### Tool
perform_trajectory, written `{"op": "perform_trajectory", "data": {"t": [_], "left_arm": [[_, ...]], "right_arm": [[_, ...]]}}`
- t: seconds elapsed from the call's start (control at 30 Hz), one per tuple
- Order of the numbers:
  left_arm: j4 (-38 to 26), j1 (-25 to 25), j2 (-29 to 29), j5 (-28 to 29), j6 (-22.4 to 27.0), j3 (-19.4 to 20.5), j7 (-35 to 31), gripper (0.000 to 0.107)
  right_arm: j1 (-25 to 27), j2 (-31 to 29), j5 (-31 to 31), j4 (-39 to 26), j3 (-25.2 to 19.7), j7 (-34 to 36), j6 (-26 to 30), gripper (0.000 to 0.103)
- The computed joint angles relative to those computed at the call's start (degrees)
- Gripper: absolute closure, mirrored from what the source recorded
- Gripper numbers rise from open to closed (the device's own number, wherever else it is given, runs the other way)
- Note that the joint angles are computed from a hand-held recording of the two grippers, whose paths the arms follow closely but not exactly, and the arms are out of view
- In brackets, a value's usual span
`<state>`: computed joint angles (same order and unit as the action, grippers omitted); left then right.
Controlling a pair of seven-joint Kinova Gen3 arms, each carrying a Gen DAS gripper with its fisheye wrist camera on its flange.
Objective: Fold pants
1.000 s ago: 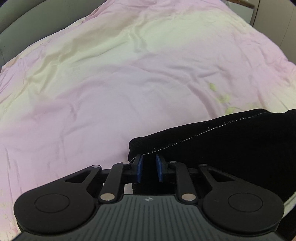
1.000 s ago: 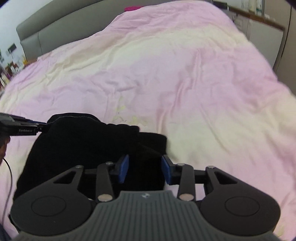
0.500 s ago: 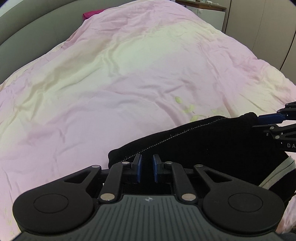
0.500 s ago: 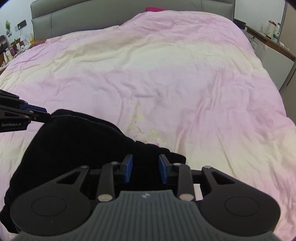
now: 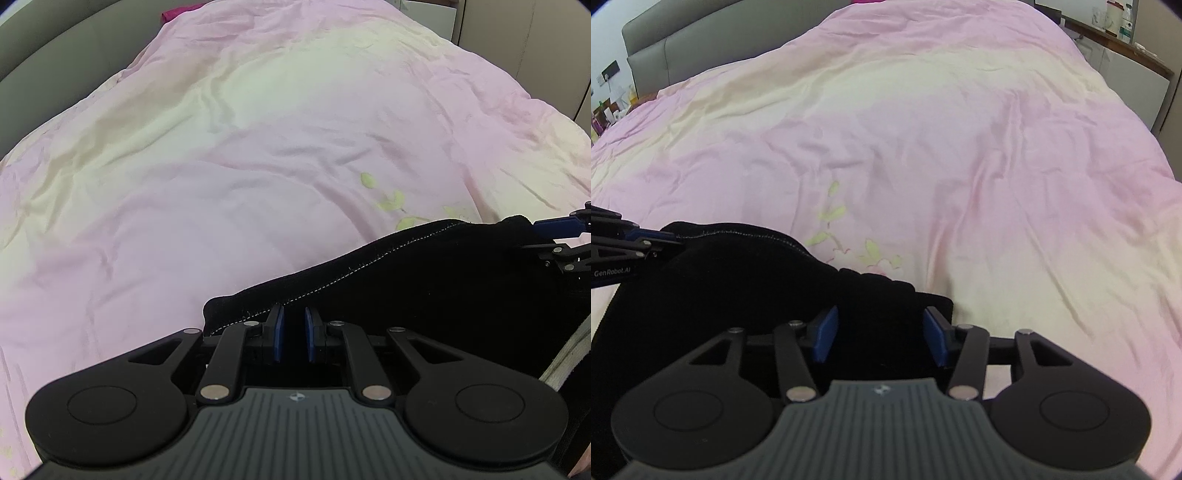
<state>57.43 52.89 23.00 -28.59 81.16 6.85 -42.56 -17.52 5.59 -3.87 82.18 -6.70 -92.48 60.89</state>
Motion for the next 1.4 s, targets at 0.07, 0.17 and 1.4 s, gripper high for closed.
{"op": "perform_trajectory", "data": {"t": [0.07,0.17,1.4], "left_arm": [[1.18,0.56,-1.66,-0.34,-0.5,-0.1,1.61,0.093],[5.24,1.54,-6.15,-1.55,-2.28,0.76,6.03,0.093],[20.92,20.79,-9.88,-11.83,13.74,17.24,41.45,0.08]], "right_arm": [[-0.89,-0.25,1.6,-1.39,-0.3,-1.22,1.72,0.057],[-1.44,-2.95,2.12,-1.81,-0.64,-2.4,2.87,0.063],[0.68,-23.52,6.66,20.11,-9.1,-19.53,3.46,0.074]]}}
